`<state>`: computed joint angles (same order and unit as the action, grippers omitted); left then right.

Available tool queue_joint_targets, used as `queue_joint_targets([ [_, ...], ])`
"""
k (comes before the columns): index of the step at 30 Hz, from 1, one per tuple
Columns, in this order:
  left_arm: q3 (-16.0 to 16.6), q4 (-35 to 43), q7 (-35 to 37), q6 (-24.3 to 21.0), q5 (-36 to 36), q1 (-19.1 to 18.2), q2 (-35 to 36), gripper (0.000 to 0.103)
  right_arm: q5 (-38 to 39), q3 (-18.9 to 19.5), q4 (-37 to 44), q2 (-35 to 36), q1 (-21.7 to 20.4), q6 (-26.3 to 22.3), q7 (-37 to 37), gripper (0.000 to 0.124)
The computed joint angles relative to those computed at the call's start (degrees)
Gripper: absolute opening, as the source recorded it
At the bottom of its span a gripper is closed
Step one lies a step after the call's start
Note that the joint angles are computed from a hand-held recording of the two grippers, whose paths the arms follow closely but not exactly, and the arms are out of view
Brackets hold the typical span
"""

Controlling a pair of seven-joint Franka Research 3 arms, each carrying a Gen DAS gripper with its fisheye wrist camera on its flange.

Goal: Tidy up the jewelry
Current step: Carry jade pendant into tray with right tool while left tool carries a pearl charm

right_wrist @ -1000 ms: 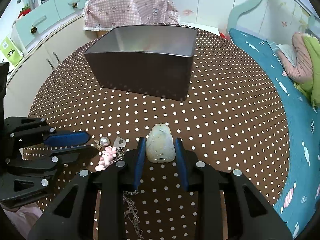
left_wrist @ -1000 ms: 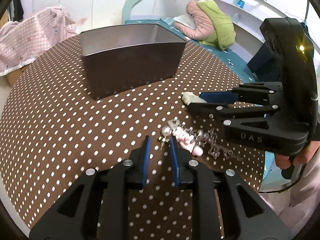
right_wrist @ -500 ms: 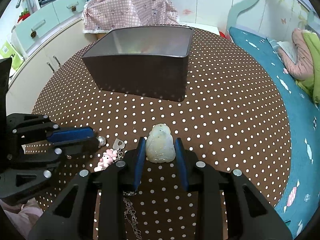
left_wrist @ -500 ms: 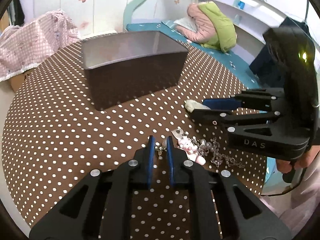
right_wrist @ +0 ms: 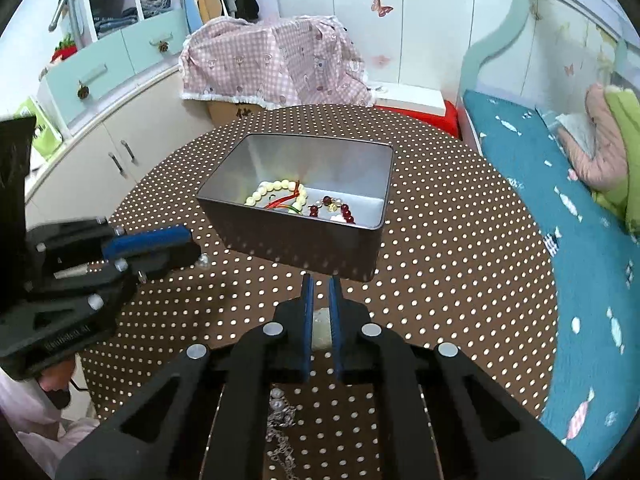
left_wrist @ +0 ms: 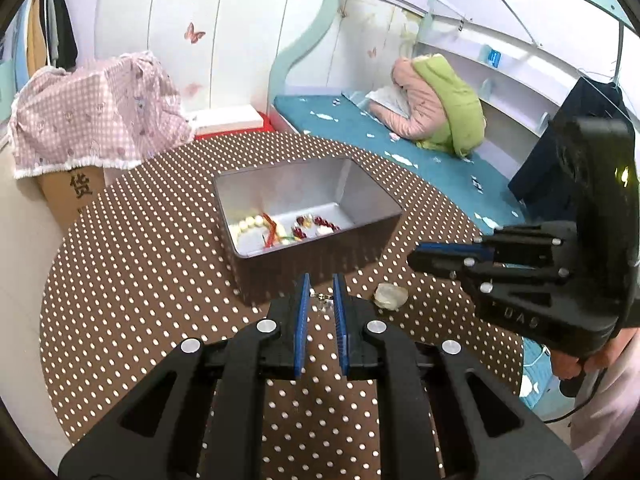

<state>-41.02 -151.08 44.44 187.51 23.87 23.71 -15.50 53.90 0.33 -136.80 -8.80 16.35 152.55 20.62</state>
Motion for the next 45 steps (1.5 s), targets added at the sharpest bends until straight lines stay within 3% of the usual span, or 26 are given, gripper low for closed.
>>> queue_joint_targets([
  [2, 1.29, 0.23, 0.3, 0.43, 0.15, -1.07, 0.7, 0.012, -0.51, 0.12, -0.02, 0.55, -0.18, 0.61, 0.87, 0.01],
  [5, 2.64, -0.38, 0.57, 0.1, -0.52, -2.72, 0.76, 0.012, -2.38, 0.6, -0.74, 1.45, -0.4, 0.99, 2.54, 0.046],
  [9, 4.86, -1.44, 0.15, 0.34, -1.21, -5.47, 1.48, 0.012, -4.76, 1.5, -0.55, 3.82, -0.05, 1.78, 4.18, 0.046],
  [11, 4.47, -1.75, 0.06, 0.29, -1.75, -5.42, 1.5, 0.012, -10.11, 2.96, -0.13, 6.24, 0.15, 5.79, 9.59, 0.046],
  [15, 4.61, -2.05, -0.01, 0.18, -2.25, -5.66, 1.61, 0.012, -4.82, 4.0, -0.33, 7.25, 1.63, 10.45, 4.21, 0.042],
  [16, 4.14, -2.18, -0.09, 0.2, -2.34, -5.2, 1.47, 0.012, -2.18, 3.95, -0.42, 7.03, 1.86, 10.01, 1.23, 0.04],
  [31, 5.08, -2.01, 0.55, 0.27, -3.36, -5.96, 1.81, 0.012, -5.45, 2.75, -0.19, 5.89, 0.56, 5.96, 4.94, 0.039],
  [39, 5.5, -0.9, 0.87, 0.34, -2.94, -6.03, 1.53, 0.012, -2.16, 1.9, -0.1, 3.41, 0.54, 4.47, 2.64, 0.039],
  [43, 5.09, 0.06, 1.46, 1.08, -3.0, -5.01, 1.4, 0.012, 0.29, 1.18, 0.66, 1.81, 0.73, 3.58, 1.17, 0.039],
  [45, 3.36, 0.7, 2.1, 1.7, -3.54, -3.08, 1.38, 0.012, 1.66, 0.83, 1.48, 1.36, 0.86, 2.88, 0.54, 0.039],
])
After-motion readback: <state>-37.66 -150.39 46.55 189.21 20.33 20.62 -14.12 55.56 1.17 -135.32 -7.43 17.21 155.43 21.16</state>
